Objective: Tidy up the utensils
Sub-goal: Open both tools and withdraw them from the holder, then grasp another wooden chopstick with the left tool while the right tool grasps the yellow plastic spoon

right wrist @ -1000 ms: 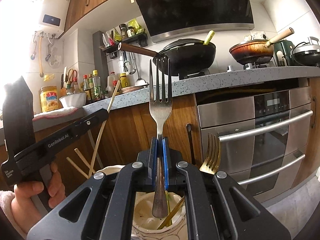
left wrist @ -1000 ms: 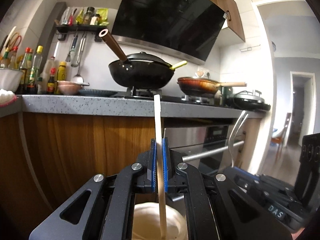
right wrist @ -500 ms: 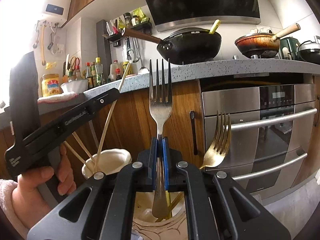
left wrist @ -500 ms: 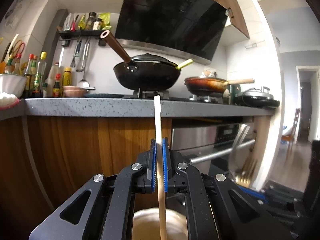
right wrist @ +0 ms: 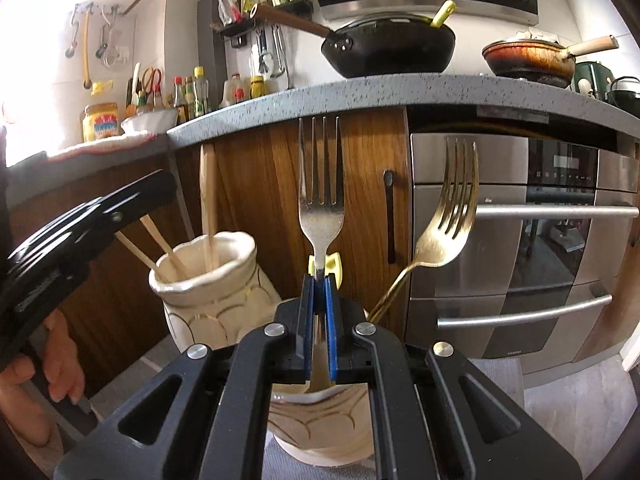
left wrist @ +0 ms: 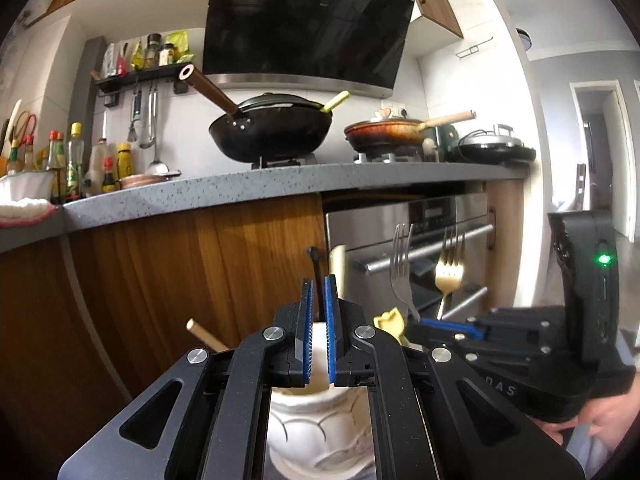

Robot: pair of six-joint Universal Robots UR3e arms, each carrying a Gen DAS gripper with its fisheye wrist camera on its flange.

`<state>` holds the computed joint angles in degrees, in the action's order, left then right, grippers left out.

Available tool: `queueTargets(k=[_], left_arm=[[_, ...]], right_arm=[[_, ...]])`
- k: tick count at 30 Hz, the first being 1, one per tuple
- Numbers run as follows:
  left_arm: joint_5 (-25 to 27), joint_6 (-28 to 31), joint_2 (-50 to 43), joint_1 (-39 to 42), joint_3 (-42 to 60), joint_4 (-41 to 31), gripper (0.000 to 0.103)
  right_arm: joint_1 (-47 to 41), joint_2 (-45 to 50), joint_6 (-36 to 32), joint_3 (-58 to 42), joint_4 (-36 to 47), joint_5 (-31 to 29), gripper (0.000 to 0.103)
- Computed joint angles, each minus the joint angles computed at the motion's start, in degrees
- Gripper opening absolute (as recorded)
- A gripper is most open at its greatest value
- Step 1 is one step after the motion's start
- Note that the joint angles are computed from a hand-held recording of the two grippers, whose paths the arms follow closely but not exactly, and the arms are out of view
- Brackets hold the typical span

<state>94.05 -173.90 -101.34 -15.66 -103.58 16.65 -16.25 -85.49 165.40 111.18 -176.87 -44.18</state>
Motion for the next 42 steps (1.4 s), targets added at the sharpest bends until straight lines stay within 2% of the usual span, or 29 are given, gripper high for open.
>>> queueTargets(k=[5, 10, 11, 13, 16, 17, 20, 22, 24, 25, 28, 30, 35, 42], left_arm=[[-1.1, -2.2, 0.6, 1.7, -1.4, 0.4, 0.007], [-1.7, -2.8, 1.5, 2.3, -2.1, 0.5, 0.013], [-1.8, -3.0, 2.1, 2.3, -2.3, 0.5, 0.015], [-1.4, -2.9, 2.8, 1.9, -2.8, 0.9, 0.03], [-0.1, -2.7, 4.5, 0.8, -4.1, 1.4, 0.043], [0.4, -2.9, 5.3, 0.4, -4.8, 1.6, 0.046], [1.9, -3.5, 7.8, -0.7, -6.9, 1.5, 0.063], [3.7, -3.7, 9.1, -1.7, -8.2, 1.9, 0.079], [6.0, -4.1, 10.6, -3.0, -9.8, 2.2, 0.089], [7.1, -4.4, 11.6, -3.8, -11.0, 2.1, 0.093], [8.4, -5.6, 14.1, -5.1, -13.8, 1.5, 0.096], [9.5, -6.1, 15.2, -6.2, -15.5, 0.9, 0.096], [12.0, -8.1, 16.1, -9.2, -20.0, -0.4, 0.096], [13.7, -11.4, 13.0, -13.6, -22.2, -4.9, 0.096]], right_arm=[[0.7, 0.2, -0.5, -0.2, 1.1, -1.3, 0.005], [-0.1, -0.7, -0.3, 0.9, -1.4, 0.8, 0.01], [-0.4, -1.3, -0.2, 1.2, -1.4, 1.3, 0.014], [-1.8, -3.4, 0.0, 2.4, -1.1, 2.9, 0.021], [-4.3, -7.6, 0.2, 4.7, 0.5, 4.4, 0.035], [-5.7, -9.4, 0.5, 5.8, 0.7, 5.5, 0.042], [-9.7, -14.7, 1.2, 8.8, 2.0, 8.5, 0.063], [-12.6, -18.3, 0.8, 11.1, 3.5, 10.8, 0.071], [-16.3, -22.9, -0.5, 14.1, 6.1, 13.4, 0.085], [-18.5, -25.4, -1.6, 15.9, 7.9, 14.8, 0.089], [-23.5, -31.9, -5.2, 19.8, 14.4, 17.8, 0.097], [-26.4, -36.3, -8.7, 21.8, 20.2, 18.9, 0.097], [-33.7, -47.8, -20.6, 24.2, 41.7, 20.8, 0.097], [-40.4, -58.4, -35.3, 25.2, 65.3, 17.8, 0.097]])
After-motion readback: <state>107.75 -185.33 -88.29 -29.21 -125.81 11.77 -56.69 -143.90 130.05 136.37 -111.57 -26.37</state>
